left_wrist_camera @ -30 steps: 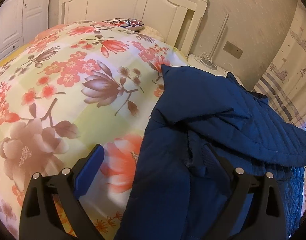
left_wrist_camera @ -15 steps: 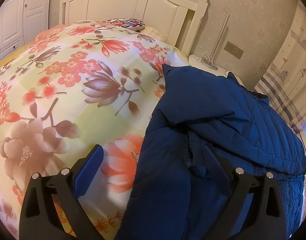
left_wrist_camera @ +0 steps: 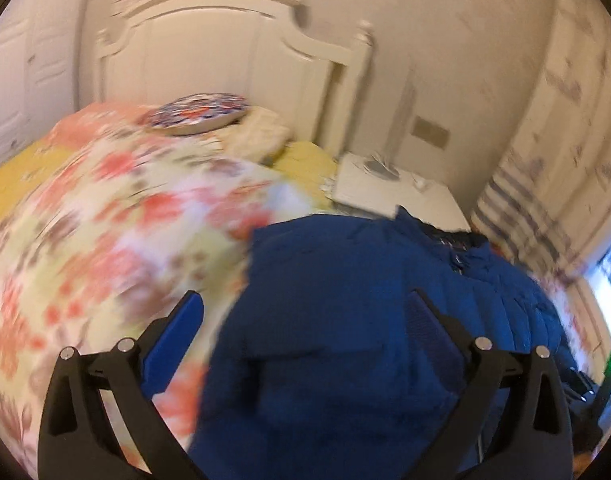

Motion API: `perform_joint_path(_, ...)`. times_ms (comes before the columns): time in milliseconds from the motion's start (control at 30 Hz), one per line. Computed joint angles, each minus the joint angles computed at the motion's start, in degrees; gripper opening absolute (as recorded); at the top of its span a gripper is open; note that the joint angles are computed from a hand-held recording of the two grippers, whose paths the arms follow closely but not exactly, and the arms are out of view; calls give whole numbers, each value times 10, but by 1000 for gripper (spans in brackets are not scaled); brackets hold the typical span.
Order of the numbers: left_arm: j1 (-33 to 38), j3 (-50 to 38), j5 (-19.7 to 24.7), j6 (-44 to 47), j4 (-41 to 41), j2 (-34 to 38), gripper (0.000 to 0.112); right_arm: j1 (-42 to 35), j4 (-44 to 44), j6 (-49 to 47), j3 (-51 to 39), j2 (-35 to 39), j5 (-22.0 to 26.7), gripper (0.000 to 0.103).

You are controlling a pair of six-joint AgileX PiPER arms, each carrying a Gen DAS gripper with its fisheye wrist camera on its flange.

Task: Fold large clothes

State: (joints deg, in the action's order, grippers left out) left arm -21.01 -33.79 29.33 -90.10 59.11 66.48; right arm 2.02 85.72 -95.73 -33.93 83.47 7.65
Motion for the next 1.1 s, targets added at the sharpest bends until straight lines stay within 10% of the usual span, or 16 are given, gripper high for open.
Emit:
perform_joint_path(267,29,-164,-15,129,-73,292,101,-1,-62,65,-2,-7,6,46)
perform_joint_path(467,-40,-156,30,23,23,244,100,-9,-80,84,-7,-3,20,48)
perform_joint_path(667,-31,-282,38,197,-125,366,101,-12,-78,81,-9,-2,24,48)
perform_joint_path(833,-63,-358,128,191,-129,412,100,-13,-77,81,-8,-2,25,48)
perform_joint_path(1100,-169,-393,133,186,-50,456,101,-19,-65,69,-9,1,35,49)
